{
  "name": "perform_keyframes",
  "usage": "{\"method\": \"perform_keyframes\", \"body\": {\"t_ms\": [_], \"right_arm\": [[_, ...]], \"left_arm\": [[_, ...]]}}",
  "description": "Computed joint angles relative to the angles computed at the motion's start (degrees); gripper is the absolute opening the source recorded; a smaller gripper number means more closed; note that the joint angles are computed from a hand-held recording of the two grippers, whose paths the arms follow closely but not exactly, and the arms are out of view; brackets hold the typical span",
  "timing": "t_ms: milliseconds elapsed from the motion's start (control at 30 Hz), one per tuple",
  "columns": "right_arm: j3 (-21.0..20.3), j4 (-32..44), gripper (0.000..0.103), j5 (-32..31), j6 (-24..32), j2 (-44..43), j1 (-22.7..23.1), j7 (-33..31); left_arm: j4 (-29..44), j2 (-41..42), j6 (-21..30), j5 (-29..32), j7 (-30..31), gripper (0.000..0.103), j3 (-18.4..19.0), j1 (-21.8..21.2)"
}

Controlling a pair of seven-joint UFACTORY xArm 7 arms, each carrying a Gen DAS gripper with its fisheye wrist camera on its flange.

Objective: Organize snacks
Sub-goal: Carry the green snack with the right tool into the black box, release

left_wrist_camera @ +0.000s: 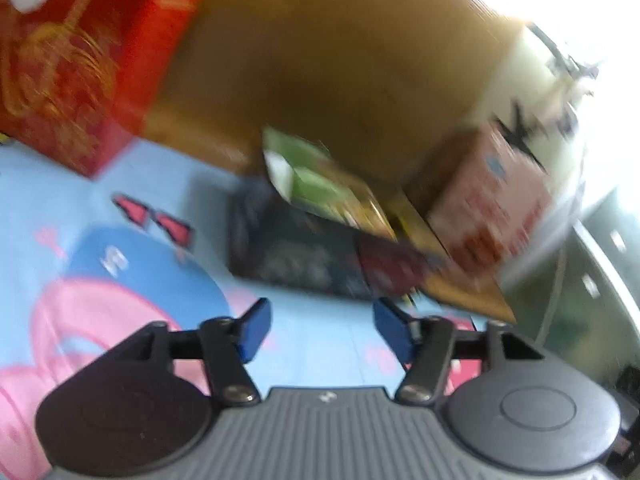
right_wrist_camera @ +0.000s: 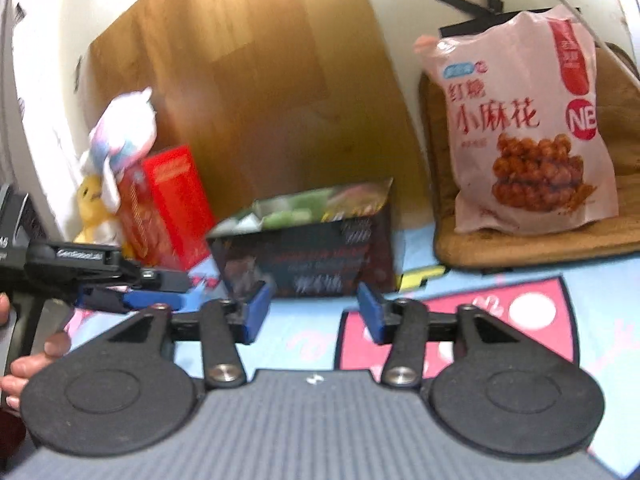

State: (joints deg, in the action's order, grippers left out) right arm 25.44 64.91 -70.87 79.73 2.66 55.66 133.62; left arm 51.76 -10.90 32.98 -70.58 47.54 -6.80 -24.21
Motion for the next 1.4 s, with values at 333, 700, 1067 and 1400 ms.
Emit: {"method": "perform_keyframes", "body": {"t_ms": [333, 700, 1067, 1400], "right_arm": [[-14.4, -1.3, 0.042, 11.4, -33.9, -11.5, -16.4, -25.3], [-18.5, 32.5, 0.043, 36.6, -27.3, 20.8, -22.1, -61.1], [-24.4, 36.9, 0.037, 42.1, -26.2, 26.6, -18.9, -63.9], [-24.1, 17.0, 0.033, 18.3, -33.9, 10.1, -14.5, -38.8]], "left_arm": [[17.6, 12.9, -5.4, 12.1, -11.1, 0.064, -3.9, 2.5], [14.0, 15.7, -15.0, -12.8, 10.3, 0.064, -5.4, 1.9], [14.2, 17.4, -15.6, -16.6, 13.5, 0.065, -6.3, 3.4], [14.3, 17.8, -15.6, -17.7, 14.9, 0.065, -6.5, 3.1]]}}
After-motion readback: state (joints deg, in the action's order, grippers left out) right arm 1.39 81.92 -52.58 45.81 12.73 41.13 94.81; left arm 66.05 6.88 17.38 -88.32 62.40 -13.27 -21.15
